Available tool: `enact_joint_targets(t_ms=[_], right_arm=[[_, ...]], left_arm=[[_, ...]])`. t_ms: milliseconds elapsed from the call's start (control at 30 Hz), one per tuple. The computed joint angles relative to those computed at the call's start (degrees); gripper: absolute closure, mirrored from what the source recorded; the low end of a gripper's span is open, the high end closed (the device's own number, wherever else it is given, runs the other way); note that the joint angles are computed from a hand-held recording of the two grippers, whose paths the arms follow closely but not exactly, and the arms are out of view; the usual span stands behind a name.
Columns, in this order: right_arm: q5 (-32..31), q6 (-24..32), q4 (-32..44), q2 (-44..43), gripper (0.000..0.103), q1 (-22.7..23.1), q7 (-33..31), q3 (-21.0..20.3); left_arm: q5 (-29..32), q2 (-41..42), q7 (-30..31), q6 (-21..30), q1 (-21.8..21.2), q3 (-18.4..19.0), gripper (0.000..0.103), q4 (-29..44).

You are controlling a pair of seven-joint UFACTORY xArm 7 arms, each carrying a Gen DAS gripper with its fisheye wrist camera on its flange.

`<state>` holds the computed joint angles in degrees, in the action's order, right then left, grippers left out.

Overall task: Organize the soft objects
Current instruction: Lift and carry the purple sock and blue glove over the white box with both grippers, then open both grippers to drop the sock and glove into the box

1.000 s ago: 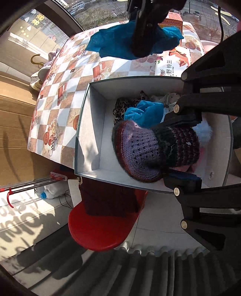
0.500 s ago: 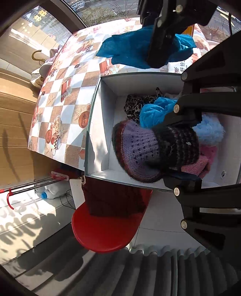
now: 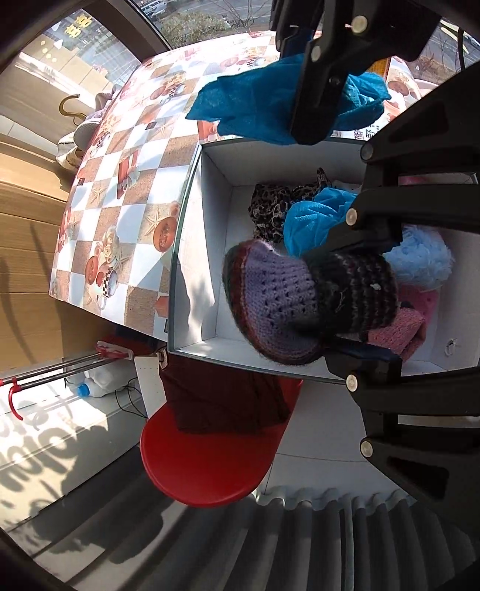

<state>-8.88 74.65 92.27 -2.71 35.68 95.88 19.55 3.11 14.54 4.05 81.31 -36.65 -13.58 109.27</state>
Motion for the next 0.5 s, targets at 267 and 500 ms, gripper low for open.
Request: enact_joint_targets(t_ms=[267,500], right_arm=[[0.99,-0.85,-1.29,-0.48,0.075,-0.5,-0.51,-0.28],[1.36,-0.97,-1.86,-0.61,0.075,-0.87,-0.69,-0.36]], left_arm=[[0.34,0.44,-0.05,0.11,-0.43,-0.08,0.061,0.37],[0.57,1.0,-0.26,0.3,-0.71,0.08,0.057,0.83]])
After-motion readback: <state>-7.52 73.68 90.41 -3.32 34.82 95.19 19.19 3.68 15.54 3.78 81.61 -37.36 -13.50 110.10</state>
